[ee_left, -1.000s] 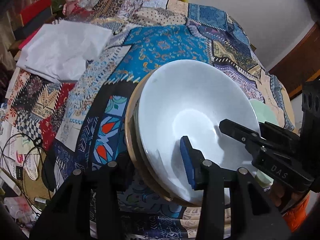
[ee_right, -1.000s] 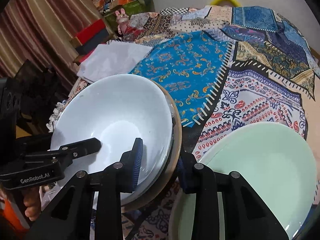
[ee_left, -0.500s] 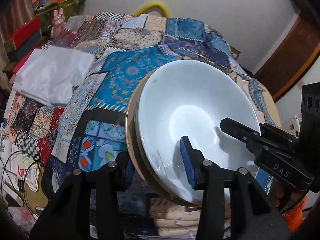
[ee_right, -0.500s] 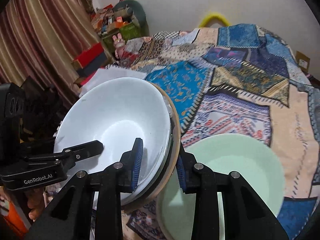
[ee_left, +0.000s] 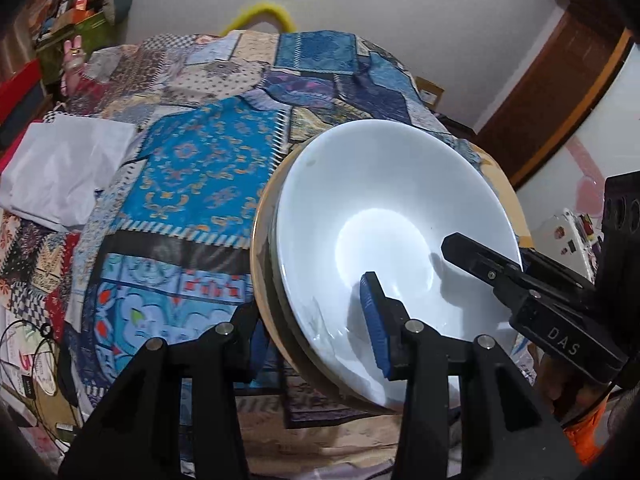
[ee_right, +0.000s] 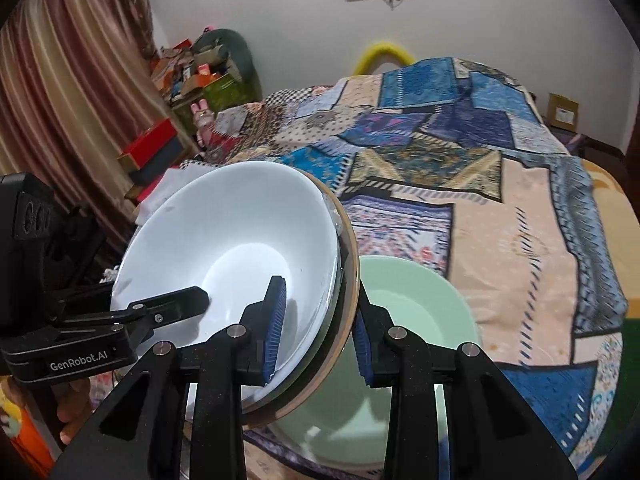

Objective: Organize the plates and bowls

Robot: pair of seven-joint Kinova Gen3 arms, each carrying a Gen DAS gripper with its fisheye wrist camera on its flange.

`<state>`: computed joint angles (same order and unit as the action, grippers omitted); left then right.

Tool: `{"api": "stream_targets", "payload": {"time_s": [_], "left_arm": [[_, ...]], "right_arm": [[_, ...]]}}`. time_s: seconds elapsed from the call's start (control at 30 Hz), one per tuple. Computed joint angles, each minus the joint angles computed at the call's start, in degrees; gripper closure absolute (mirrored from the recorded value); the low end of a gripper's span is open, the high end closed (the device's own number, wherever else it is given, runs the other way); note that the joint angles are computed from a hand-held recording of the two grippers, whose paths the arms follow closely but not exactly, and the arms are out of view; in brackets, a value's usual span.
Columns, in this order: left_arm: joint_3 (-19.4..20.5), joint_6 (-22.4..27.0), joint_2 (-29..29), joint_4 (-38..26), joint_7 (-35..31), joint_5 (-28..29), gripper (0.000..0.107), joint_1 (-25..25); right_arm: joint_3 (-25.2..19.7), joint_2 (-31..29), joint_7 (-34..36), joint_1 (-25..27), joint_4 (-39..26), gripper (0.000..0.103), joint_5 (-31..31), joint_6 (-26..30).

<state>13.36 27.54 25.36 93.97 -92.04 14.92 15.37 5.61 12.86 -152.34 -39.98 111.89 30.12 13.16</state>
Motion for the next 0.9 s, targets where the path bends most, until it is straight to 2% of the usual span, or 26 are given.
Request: {"api": "stream_targets", "payload": {"time_s": [0.17,0.3,0.47,0.9], "left_arm": [[-0.32,0.51,0.98,-1.22,1.15,-1.09,0.065,2.39],[-0.75,1.66,2.62,-3.16,2.42,-2.24,0.065,4.31],[-0.96,3.24,4.84,-5.50,3.54,-3.37,0.065,5.73],[-1.56,8.03,11.07,-11.73,4.47,-5.08,0.065,7.10]], "right_arm": [[2.20,-1.89,-4.41,-1.23,3.22,0.075,3.18,-0.88],[1.84,-2.63,-6.32,-0.01,5.18,0.075,4.40,-1.70],[0.60,-2.51,-5.76,2.29,6.61,0.075,3.02,-2.58],[-3.35,0.60,7.06,9.05,7.64,0.075,-11.11,-5.31]]}}
